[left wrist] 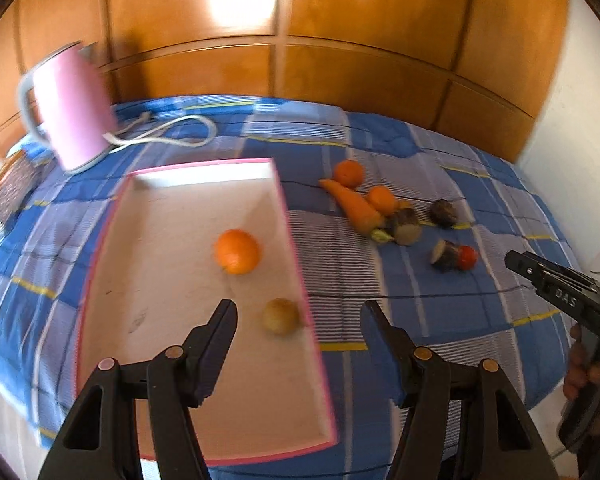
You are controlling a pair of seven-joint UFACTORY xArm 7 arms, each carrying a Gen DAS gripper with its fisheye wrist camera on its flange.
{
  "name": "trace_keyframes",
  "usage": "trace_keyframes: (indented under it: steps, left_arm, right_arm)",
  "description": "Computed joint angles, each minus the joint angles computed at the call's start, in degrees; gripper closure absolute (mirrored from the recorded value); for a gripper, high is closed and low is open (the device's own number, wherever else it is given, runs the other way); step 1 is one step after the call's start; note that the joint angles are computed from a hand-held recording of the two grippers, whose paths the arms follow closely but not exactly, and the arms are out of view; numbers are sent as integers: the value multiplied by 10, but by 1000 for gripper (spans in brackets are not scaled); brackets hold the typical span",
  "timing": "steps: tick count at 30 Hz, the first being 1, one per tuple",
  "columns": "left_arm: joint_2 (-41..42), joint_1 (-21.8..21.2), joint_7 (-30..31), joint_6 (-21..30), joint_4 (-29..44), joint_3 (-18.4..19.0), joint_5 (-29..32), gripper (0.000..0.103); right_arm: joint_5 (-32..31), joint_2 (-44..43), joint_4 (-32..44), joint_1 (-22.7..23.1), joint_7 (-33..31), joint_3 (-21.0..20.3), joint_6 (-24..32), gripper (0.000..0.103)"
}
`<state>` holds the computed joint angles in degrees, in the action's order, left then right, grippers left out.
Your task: Organize fruits
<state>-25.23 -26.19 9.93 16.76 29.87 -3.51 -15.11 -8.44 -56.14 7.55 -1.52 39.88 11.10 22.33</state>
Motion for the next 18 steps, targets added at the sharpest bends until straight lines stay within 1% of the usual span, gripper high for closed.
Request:
trace_keyframes:
  steps: [1, 2, 3, 6, 7, 8, 9, 13, 15, 18]
  left_arm:
    - [5, -18, 14, 3, 5, 9, -11, 43]
    - [13, -39, 34, 9, 13, 21, -28, 49]
    - [23, -59, 55, 18, 23, 30, -48, 51]
    - [56, -95, 113, 42, 51, 38, -107, 66]
    - [67, -99, 125, 51, 61, 34, -122, 72]
    - [82, -103, 139, 59, 73, 32, -139, 75]
    - [96, -108, 154, 65, 83, 28, -156, 75]
    - [142, -103, 177, 77, 122, -3, -196, 75]
    - [168, -93, 169, 73, 140, -26, -191, 75]
    - [204, -79, 174, 67, 168, -53, -194, 75]
  right_arm:
    - [0, -12, -6, -5, 1, -3, 9, 66]
    - [0, -24, -11, -9, 3, -5, 18, 66]
    - [-1, -34, -15, -15, 4, -6, 27, 66]
    - [0, -58, -27, -21, -1, -21, 42, 66]
    - [0, -66, -30, -23, -3, -22, 45, 66]
    - [0, -70, -32, -24, -4, -22, 48, 66]
    - [0, -73, -34, -24, -5, -24, 49, 66]
    - [8, -77, -43, -21, -15, -35, 45, 66]
    - [12, -69, -45, -23, -20, -40, 35, 66]
    - [19, -74, -52, -23, -30, -49, 31, 66]
